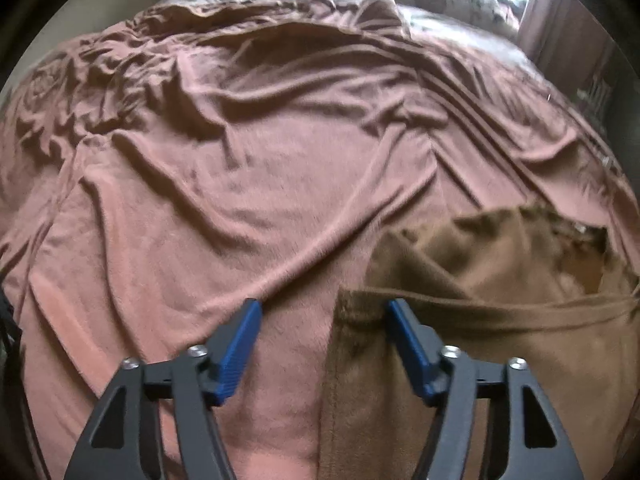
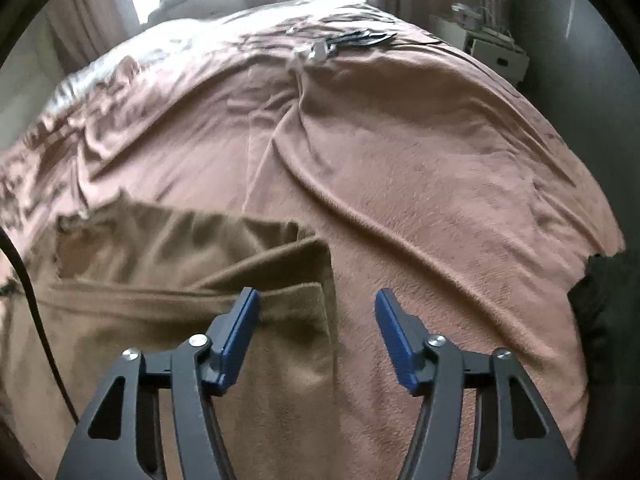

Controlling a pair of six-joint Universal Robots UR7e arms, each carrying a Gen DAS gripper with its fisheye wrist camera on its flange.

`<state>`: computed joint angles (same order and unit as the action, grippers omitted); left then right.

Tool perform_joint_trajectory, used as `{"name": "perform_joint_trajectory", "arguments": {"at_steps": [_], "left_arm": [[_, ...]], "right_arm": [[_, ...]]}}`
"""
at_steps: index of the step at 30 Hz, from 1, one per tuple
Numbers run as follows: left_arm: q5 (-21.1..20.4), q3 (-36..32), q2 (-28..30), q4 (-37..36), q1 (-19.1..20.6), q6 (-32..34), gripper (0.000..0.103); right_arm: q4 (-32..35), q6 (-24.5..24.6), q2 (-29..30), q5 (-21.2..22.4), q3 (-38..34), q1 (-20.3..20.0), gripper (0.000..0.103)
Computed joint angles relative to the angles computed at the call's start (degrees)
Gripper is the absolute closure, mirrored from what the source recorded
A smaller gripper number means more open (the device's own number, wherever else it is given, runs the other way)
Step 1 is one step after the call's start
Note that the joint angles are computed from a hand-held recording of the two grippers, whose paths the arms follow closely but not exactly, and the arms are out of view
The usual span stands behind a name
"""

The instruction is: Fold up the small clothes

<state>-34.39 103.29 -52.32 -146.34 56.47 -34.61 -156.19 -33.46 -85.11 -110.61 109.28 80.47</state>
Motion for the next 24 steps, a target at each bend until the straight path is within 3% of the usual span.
{"name": "perform_joint_trajectory", "arguments": {"at_steps": [2,4,8,14,21,22,23,24], "left_arm": [[-1.69,0.88,-1.02,-3.29,0.15,1.3,0.043],[-6.49,1.36,-2.59,-5.17,0.97,1.95,0.043],[-13.88,0.84,-4.34,-3.44,2.07,3.05,0.043],[-14.55,0.29,-3.45,-2.57,2.73,3.37,0.044],[-16.61,0.81,-2.28,-5.78,4.11,5.32,0.066],[-17.69,0.96,-2.38,-6.69,4.32,5.81,0.077],[-19.03,1.18,-2.52,-7.8,4.56,6.15,0.087],[-19.38,1.38,-2.6,-8.59,4.53,6.29,0.089]], "right_arm": [[2.09,0.23,-1.13,2.81,-0.26,-0.86,0.046],[5.6,0.36,-2.3,5.77,-0.5,-1.84,0.046],[10.9,-0.21,-2.7,8.38,-1.89,-2.93,0.046],[14.52,1.27,-1.56,9.44,-4.68,-3.91,0.049],[16.86,2.4,0.14,10.24,-6.68,-4.93,0.064],[16.74,2.49,0.33,10.13,-6.75,-4.99,0.067],[16.62,2.58,0.32,9.95,-6.68,-4.99,0.077],[16.31,2.64,0.26,9.68,-6.6,-5.01,0.086]]}}
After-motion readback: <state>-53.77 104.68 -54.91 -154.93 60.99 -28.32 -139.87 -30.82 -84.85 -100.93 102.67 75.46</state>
